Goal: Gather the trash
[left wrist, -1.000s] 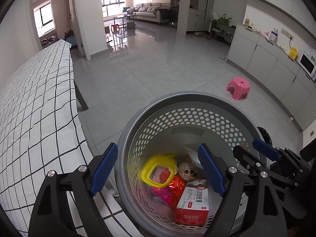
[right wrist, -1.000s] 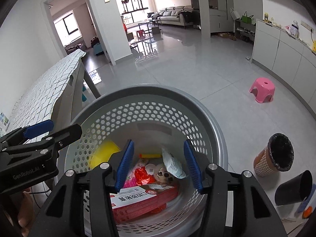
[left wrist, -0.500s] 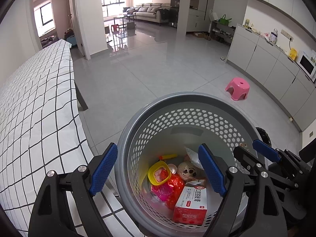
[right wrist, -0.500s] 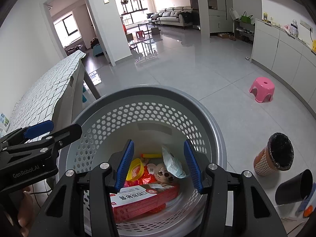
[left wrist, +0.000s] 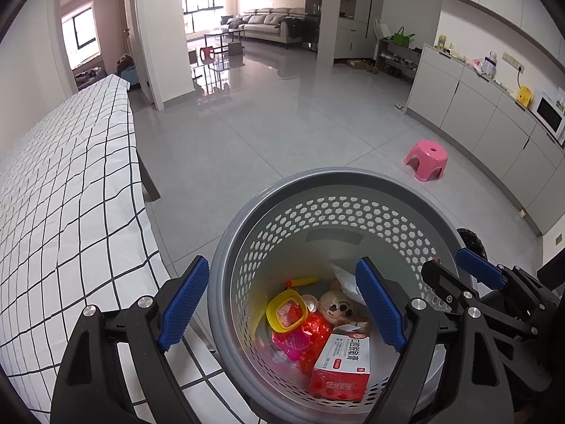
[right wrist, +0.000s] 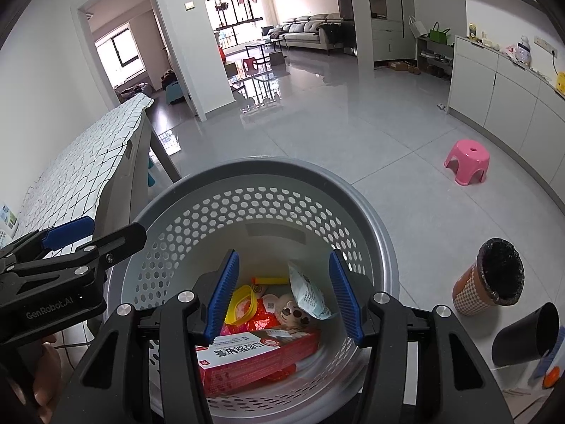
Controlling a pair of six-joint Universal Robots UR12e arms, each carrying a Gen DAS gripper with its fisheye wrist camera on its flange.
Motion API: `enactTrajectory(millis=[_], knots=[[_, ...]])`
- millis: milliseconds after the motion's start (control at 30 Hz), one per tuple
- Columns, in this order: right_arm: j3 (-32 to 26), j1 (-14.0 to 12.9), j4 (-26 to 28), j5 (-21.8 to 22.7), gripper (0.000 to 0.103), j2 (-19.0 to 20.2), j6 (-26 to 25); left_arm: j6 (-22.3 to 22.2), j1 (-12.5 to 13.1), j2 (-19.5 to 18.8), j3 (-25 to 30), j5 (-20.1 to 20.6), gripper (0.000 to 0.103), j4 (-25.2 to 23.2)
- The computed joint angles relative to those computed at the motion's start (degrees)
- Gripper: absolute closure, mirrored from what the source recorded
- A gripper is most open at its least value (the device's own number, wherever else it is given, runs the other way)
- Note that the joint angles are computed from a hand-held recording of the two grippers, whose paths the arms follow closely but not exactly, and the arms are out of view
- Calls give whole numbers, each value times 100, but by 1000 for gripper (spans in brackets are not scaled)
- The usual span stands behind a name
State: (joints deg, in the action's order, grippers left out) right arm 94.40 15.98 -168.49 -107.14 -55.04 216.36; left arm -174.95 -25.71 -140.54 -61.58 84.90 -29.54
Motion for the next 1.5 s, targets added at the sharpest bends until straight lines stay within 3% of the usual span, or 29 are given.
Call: enactTrajectory(millis=[167, 467, 1500], knots=[[15, 3, -27, -41, 48, -14, -7, -23, -5, 12, -22, 19, 12, 74], [22, 14, -67, -101, 43, -17, 35, -13, -10, 18, -25, 70, 10, 110], [75, 107, -104, -350, 39, -101, 137, -82, 9, 111, -188, 117, 8, 338]])
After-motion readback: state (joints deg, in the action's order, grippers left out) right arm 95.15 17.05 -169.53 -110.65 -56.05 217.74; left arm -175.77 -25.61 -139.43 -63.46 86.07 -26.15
